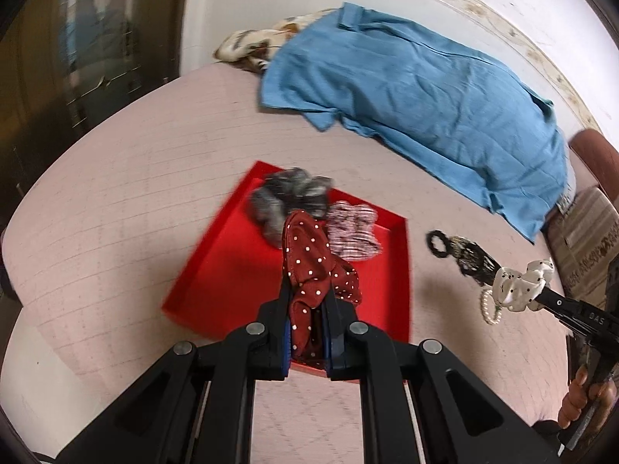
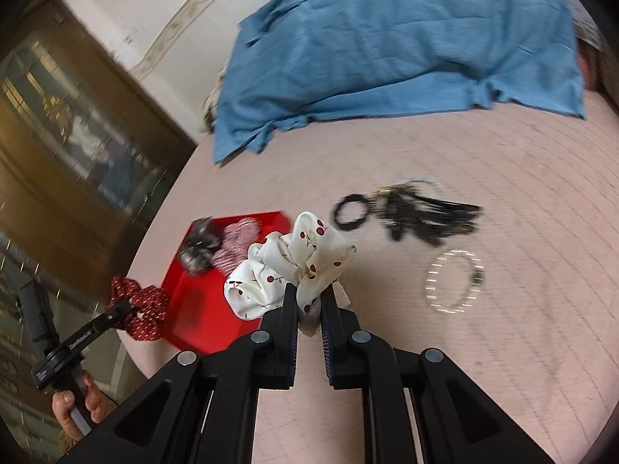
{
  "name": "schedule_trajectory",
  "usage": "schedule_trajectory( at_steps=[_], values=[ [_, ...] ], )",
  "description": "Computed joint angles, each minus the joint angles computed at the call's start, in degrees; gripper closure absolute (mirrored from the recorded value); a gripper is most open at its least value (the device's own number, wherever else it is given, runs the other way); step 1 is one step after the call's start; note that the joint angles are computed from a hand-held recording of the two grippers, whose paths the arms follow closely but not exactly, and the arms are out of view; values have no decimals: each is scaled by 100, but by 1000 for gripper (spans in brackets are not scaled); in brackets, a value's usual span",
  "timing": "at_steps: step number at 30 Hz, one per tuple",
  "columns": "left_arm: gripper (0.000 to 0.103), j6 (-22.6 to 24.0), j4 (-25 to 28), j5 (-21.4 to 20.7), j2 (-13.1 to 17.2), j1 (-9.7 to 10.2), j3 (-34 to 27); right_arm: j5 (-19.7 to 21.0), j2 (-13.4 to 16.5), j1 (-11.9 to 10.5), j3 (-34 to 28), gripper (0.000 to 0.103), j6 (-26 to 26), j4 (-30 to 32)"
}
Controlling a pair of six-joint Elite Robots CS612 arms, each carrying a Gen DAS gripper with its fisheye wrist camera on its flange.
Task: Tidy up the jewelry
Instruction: 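Carry both scrunchies into the red tray and open both tools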
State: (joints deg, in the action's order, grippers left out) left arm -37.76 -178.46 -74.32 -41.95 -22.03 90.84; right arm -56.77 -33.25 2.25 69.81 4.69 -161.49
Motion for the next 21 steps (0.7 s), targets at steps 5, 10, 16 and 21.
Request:
schedule_trajectory(
  at_steps=[5,10,16,21],
  values=[
    [92,-104,-88,-22,-11,128,127,222,116,220,-321,91,-355,355],
    [92,-195,-21,-190,93,277,41,306,260,495,-702,91,-880,984],
    [92,-3,247,-289,273,373,-250,45,537,781,-1234,91,-1358,1748],
    [92,18,564,-413,478,494,-568,-158,782,937,-1651,91,-1570,2230]
  ],
)
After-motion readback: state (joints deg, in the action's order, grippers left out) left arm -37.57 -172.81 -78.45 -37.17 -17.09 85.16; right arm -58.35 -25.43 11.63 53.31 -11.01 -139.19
